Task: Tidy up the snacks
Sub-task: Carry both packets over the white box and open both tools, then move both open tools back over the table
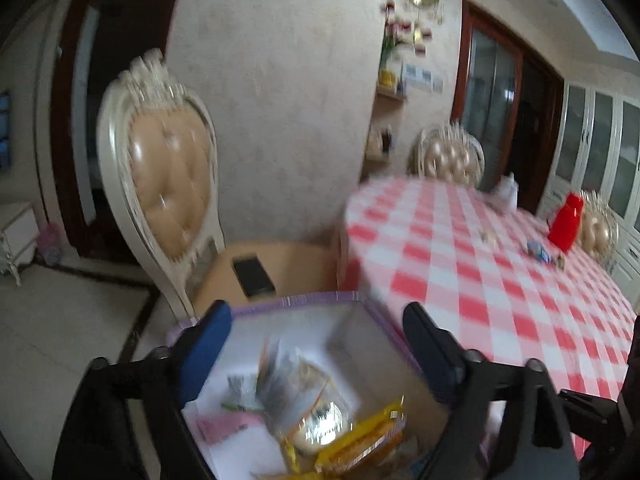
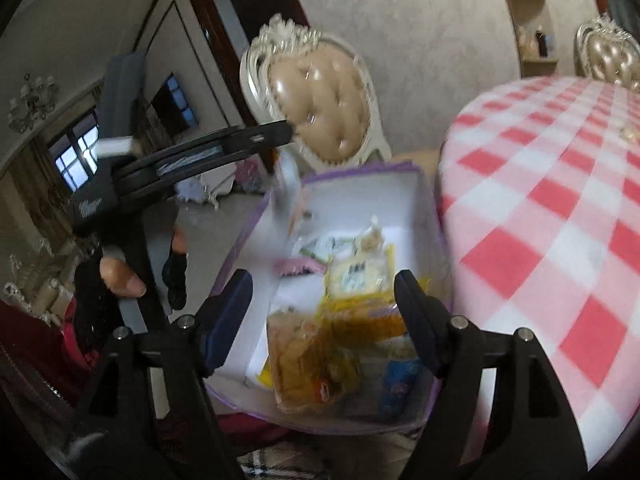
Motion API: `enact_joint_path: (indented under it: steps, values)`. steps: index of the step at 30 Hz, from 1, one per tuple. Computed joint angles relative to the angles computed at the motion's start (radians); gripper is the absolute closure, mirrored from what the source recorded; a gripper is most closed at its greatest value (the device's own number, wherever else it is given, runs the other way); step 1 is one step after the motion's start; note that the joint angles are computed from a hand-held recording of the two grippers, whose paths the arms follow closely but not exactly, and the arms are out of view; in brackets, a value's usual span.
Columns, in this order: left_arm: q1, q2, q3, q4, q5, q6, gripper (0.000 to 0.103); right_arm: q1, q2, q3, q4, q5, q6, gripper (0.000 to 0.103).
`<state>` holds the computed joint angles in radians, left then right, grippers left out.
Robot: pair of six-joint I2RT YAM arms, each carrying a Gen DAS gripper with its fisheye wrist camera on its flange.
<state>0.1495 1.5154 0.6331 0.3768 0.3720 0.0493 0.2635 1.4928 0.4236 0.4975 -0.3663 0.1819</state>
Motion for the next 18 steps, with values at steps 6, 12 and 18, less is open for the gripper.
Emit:
enact_joint_path:
  steps: [6, 12, 18]
  values:
    - [-0.122, -0.068, 0.0, -0.015, 0.011, -0.004, 0.001, -0.211, -0.091, -0.062, 0.007, -0.052, 0.034, 0.027]
    - [-0.413, 0.037, 0.168, -0.084, 0.004, -0.041, 0.0, -0.507, -0.195, -0.059, -0.125, -0.065, 0.018, 0.018]
    - [-0.679, 0.422, 0.597, -0.197, -0.041, -0.14, 0.0, -0.852, -0.109, 0.058, -0.296, -0.11, -0.1, 0.016]
